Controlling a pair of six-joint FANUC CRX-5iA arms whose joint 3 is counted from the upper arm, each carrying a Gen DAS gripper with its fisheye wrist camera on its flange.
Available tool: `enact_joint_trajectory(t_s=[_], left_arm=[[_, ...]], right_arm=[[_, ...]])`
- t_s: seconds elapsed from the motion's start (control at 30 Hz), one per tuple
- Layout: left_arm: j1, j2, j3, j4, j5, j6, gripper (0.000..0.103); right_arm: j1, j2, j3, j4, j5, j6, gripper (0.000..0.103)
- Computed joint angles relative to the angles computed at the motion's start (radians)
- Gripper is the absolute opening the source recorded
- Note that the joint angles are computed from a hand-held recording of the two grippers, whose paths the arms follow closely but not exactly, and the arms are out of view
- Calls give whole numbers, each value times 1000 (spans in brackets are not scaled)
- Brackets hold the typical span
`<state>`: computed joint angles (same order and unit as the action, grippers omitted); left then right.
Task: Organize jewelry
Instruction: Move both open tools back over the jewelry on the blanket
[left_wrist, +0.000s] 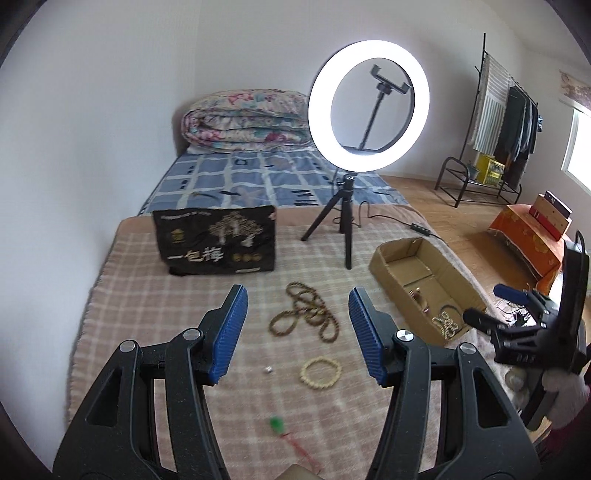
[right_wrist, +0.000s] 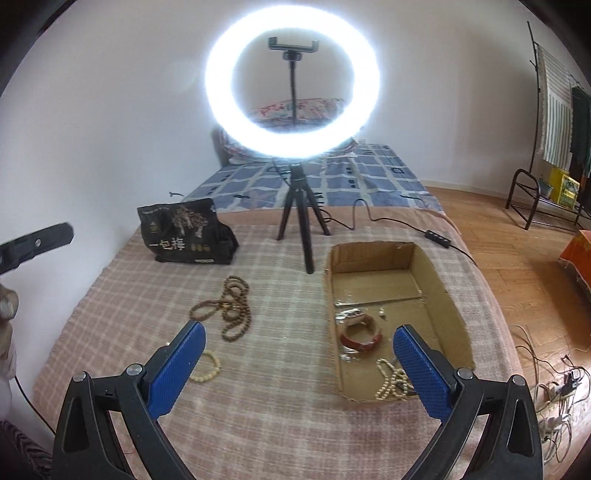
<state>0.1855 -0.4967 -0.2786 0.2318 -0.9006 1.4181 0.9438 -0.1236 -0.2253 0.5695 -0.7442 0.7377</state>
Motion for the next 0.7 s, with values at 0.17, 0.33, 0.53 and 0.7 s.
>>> enact_joint_trajectory(t_s=[0.17, 0.33, 0.53, 0.7], left_arm=[[109, -93, -85, 56, -50, -75, 59], [182, -144, -182, 122, -85, -130, 59], [196, -136, -273, 177, -92, -159, 59], [159, -103, -303, 162, -95, -157, 59]], right_arm=[[21, 41, 37, -34, 1, 30, 103], [23, 88, 92, -124, -12, 81, 103], [19, 151, 163, -239, -52, 177, 100], [2, 204, 233, -356, -93, 261, 96]])
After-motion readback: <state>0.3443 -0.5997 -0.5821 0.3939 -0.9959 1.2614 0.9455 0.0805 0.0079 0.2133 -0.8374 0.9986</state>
